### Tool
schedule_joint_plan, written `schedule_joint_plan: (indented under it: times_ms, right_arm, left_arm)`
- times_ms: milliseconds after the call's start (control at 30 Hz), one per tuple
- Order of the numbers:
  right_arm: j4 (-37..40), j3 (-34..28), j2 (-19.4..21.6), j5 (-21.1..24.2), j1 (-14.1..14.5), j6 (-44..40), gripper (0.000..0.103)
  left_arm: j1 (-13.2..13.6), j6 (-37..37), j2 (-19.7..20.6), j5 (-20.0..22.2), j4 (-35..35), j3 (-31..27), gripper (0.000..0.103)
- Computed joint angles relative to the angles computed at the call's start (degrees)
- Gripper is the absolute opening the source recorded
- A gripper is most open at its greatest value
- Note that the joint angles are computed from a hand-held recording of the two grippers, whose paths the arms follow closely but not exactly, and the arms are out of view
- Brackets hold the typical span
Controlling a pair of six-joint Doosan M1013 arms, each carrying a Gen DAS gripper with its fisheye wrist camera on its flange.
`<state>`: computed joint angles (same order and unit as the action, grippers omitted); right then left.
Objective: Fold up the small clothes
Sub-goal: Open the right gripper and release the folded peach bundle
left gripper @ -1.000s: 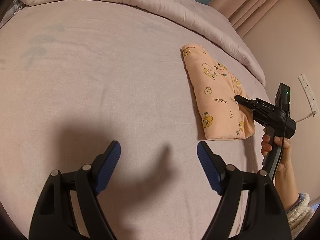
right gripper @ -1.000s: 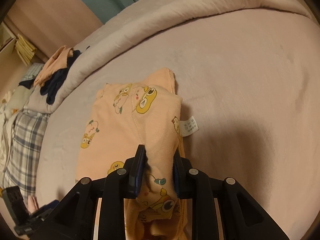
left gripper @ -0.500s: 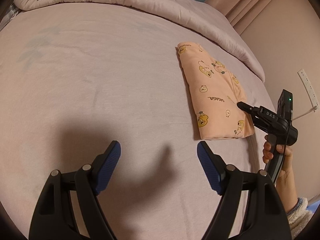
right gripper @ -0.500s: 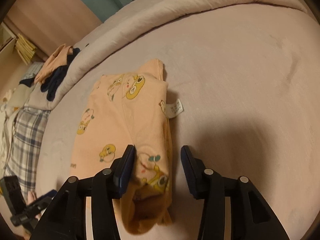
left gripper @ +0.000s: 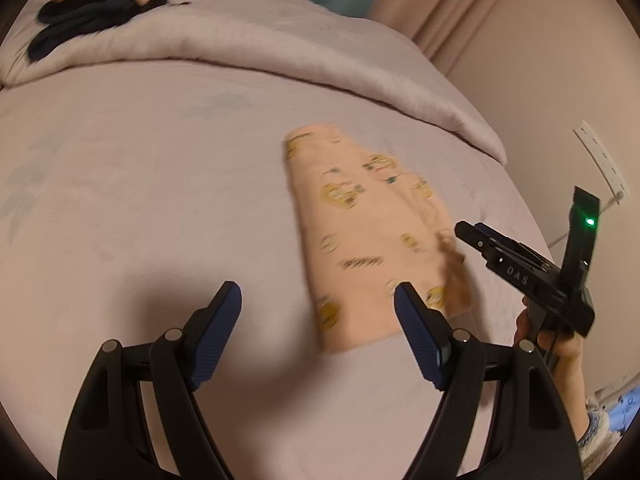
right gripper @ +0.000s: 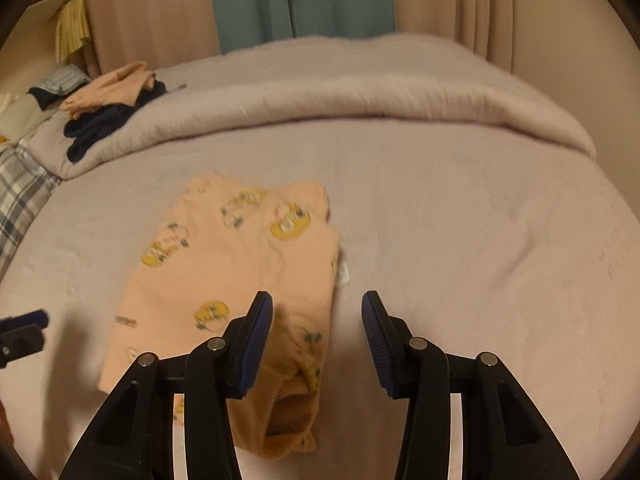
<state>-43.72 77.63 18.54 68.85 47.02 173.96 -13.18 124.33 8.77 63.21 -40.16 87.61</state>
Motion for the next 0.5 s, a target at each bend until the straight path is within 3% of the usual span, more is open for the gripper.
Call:
schedule_joint_plan:
  times_ms: [233, 333, 500]
  right_arm:
    - [-1.08, 1.75, -1.08, -8.78, -0.62, 0.26, 0.047]
    - [0.53, 1.77, -0.68, -10.71, -1.01, -1.67, 0.039]
    - [3.70, 1.55, 0.42, -11.04, -0.81, -4.66, 0.033]
  left_arm:
    - [-3.38, 0.43, 2.22, -1.05, -0.98, -2.38, 0.077]
    - [-4.79, -0.20, 3.33, -1.60, -0.50, -3.40, 0.064]
    - [-7.06, -2.67, 4.92, -2.00, 5.42, -3.99, 0.059]
